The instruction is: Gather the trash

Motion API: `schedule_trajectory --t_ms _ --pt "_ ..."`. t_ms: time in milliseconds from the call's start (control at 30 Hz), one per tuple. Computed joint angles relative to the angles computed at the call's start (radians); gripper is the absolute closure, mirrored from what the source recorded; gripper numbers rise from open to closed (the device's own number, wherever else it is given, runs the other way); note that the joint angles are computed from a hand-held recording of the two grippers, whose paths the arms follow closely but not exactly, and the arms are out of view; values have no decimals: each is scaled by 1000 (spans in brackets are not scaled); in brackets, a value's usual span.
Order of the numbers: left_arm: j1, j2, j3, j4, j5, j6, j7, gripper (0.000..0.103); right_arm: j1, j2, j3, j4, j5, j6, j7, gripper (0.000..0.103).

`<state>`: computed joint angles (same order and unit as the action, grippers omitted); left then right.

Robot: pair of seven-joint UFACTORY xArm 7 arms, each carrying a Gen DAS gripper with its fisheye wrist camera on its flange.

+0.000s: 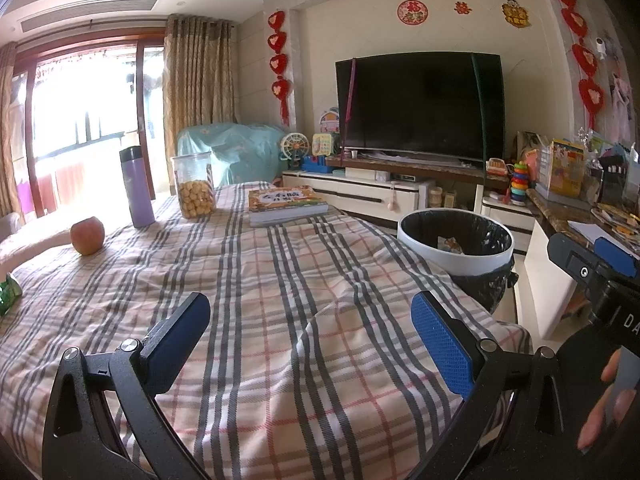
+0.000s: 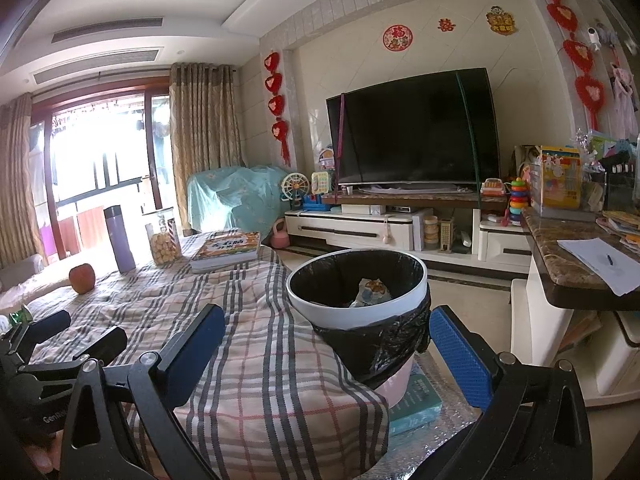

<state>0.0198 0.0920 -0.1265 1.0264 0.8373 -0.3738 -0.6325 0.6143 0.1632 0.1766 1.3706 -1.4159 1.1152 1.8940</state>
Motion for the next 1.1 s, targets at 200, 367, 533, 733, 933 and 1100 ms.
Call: schedule_trajectory --t_ms 200,367,533,733,933,1100 --pt "2 2 -1 1 6 0 -4 0 -1 -2 -1 -1 -2 -4 2 0" --pt "10 7 -7 5 28 2 -22 0 0 -1 1 1 0 -5 3 0" --pt "16 10 -11 11 44 2 -36 0 0 -1 0 2 -1 -7 5 0" --pt "18 10 -12 14 56 5 -47 0 0 6 -1 9 1 -16 4 0" --pt "41 18 -31 39 136 16 -123 0 -1 14 -7 18 14 -36 1 0" --pt "68 32 -50 73 223 22 -207 0 -11 6 -12 7 27 -58 2 0"
